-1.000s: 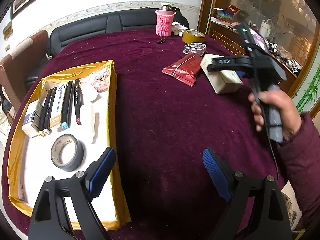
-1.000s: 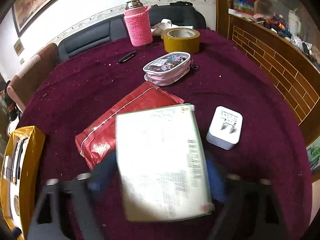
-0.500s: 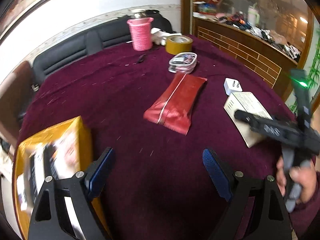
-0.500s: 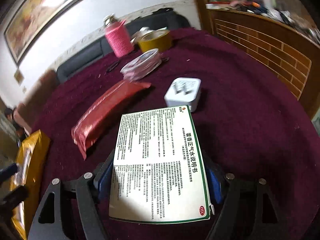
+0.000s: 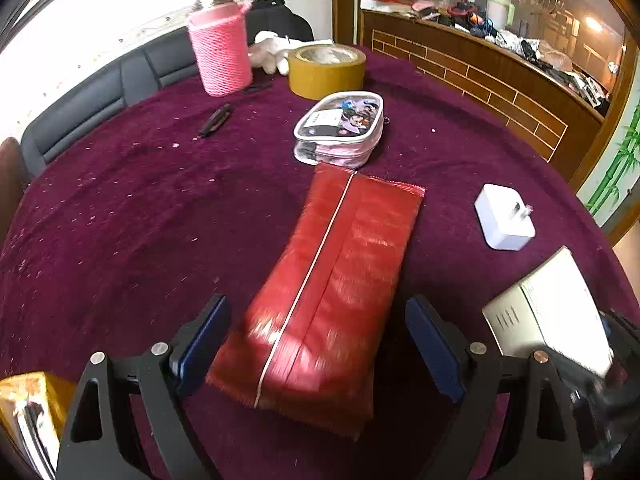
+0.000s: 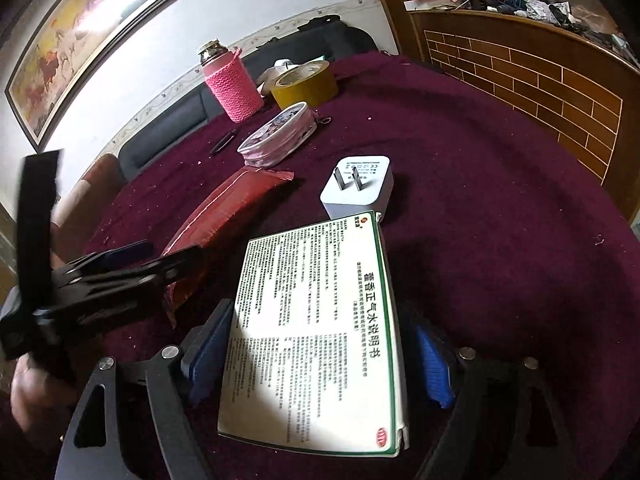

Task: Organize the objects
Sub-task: 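Grasp the white medicine box with right tool while left grasps the red packet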

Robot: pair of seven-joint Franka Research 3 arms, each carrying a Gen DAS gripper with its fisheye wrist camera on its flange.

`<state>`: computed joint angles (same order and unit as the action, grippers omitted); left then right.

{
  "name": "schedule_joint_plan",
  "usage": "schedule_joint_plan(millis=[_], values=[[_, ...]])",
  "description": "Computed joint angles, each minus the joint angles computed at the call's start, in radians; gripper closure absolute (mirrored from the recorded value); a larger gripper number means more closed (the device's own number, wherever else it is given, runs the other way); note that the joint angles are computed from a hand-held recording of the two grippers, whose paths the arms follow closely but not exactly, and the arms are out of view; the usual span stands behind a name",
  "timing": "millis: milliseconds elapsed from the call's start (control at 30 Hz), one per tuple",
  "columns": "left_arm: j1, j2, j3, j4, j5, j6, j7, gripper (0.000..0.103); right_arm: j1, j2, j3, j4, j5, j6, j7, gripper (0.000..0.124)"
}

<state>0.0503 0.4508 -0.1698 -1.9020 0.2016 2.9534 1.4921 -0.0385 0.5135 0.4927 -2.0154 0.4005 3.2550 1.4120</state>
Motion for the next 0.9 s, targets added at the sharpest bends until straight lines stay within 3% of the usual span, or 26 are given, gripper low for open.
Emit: schedule_joint_plan(millis=[133,267,300,367,400,500,633,733,800,900], values=[[-0.046,0.061,0.042,0.086,0.045,-0.062,-0.026,0.014,-0.025,0.008,0.025,0.002,-0.006,0.001,-0.007,0.036],[-0.061,0.069,0.062,0.097,0.065,-0.054,-0.07,0.013,-0.037,0.015,0.036,0.008,-0.01,-0.002,-0.014,0.034],[-0.065,0.062,0.068,0.083,0.073,-0.04,-0.082,0.017,-0.038,0.015,0.037,0.007,-0.01,-0.002,-0.016,0.034],[-0.009,0.052,0.002,0.06,0.036,-0.025,-0.033,0.035,-0.037,0.013,0.036,0.006,-0.011,-0.003,-0.019,0.033],[-0.007,0.038,-0.001,0.044,0.032,-0.025,-0.031,0.043,-0.042,0.015,0.042,0.006,-0.01,-0.002,-0.021,0.033],[-0.02,-0.01,0.01,-0.022,0.044,-0.015,-0.032,0.047,-0.059,0.017,0.059,0.0,-0.011,0.004,-0.023,0.033],[0.018,-0.086,-0.022,-0.132,-0.001,0.002,-0.002,0.046,-0.063,0.018,0.063,0.0,-0.015,0.004,-0.021,0.033],[0.0,-0.119,0.0,-0.177,0.01,0.012,-0.011,0.042,-0.052,0.015,0.051,0.0,-0.017,0.003,-0.017,0.033],[-0.018,-0.107,0.019,-0.165,0.022,0.015,-0.029,0.034,-0.041,0.014,0.04,0.002,-0.018,0.001,-0.015,0.033],[0.012,-0.066,-0.015,-0.116,-0.034,0.001,-0.028,0.021,-0.042,0.015,0.042,0.002,-0.018,0.001,-0.015,0.033]])
